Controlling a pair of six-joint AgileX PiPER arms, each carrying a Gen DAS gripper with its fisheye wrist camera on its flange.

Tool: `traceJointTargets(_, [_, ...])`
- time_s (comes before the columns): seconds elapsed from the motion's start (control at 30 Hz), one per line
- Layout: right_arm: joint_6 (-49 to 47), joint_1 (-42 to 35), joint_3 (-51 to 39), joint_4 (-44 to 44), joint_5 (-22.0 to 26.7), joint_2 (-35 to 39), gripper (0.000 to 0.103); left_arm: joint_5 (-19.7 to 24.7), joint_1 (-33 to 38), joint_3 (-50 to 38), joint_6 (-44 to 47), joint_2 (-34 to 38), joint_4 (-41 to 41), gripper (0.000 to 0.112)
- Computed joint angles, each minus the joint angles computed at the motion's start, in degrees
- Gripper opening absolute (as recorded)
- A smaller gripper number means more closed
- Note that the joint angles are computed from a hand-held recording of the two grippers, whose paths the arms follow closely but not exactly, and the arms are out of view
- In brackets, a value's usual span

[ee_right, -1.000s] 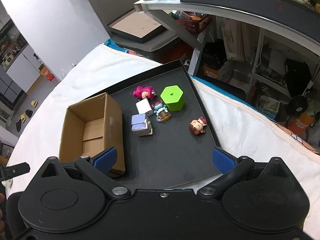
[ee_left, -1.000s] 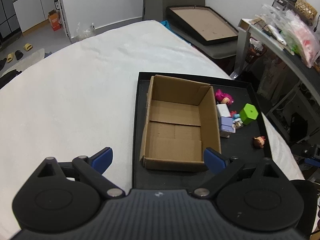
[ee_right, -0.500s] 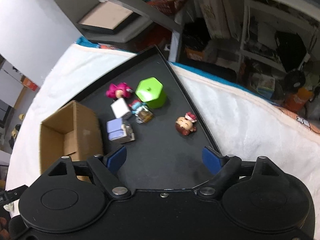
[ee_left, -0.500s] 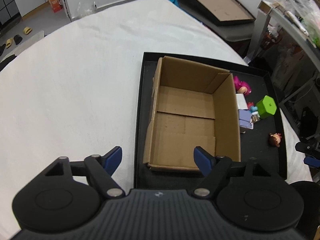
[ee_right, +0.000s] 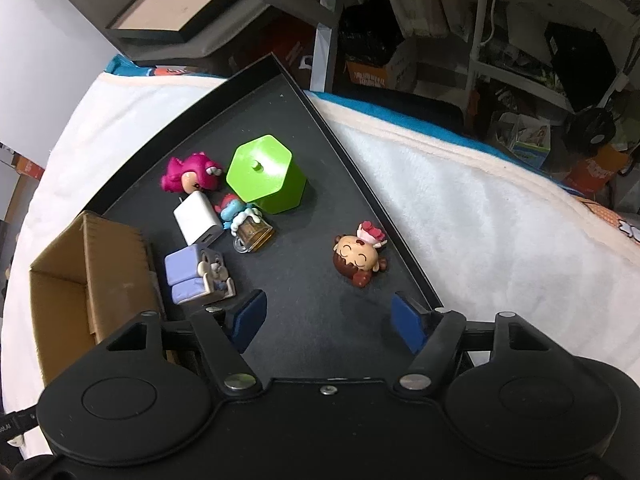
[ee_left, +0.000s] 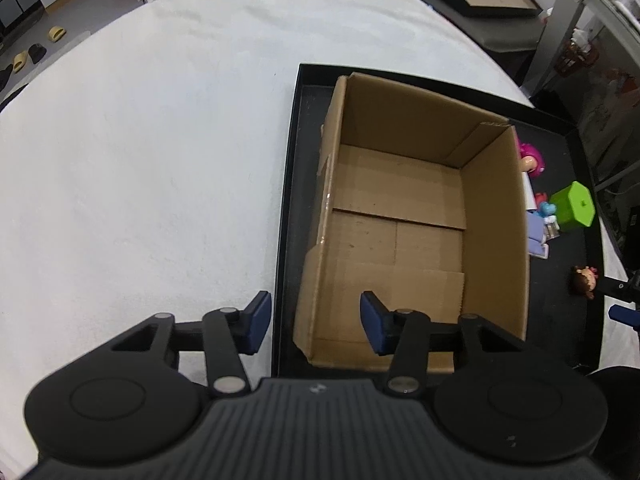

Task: Organize rigid objects
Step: 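Move the right gripper to the brown-haired doll and close on it, then carry the doll over the cardboard box and open the right gripper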

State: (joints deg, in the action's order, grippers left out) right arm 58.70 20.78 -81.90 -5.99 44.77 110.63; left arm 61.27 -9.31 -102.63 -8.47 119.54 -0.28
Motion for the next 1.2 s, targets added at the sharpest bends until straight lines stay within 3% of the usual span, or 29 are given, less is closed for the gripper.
traceJointTargets(0.17, [-2.4, -2.2, -0.1, 3.9, -2.6, 2.2, 0.061, 2.4, 0.2, -4.3, -0.1, 4.1, 0.1, 0.044])
traceJointTargets(0.33, [-4.3, -4.2, 0.5, 7.5, -5.1, 3.8, 0.061, 3.7, 0.5, -7.0, -0.2, 7.2, -0.5, 0.024])
traceJointTargets(0.4, [-4.0, -4.6, 0.0, 7.5, -5.1, 4.7, 0.061, 3.9, 0.8, -7.3, 0.2, 8.0, -1.3, 0.021])
traceJointTargets(0.6, [-2.5, -5.2, -2.0, 5.8, -4.2, 7.9, 0.061, 2.8, 0.7, -5.9, 0.8, 8.5, -1.8, 0.02])
traceJointTargets(0.7, [-2.0, -5.1, -2.9, 4.4, -3.6, 9.4, 0.056, 1.4, 1.5, -4.3, 1.5, 8.0, -3.4, 0.017])
traceJointTargets(0.83, [0.2, -4.0, -3.7, 0.1, -3.5, 10.4, 0.041, 0.5, 2.1, -3.4, 2.5, 7.3, -4.4, 0.016])
traceJointTargets(1.2, [-0.4, -0.8, -2.9, -1.8, -3.6, 6.9, 0.041, -2.6, 2.2, 0.5, 4.6, 4.6, -5.4, 0.014])
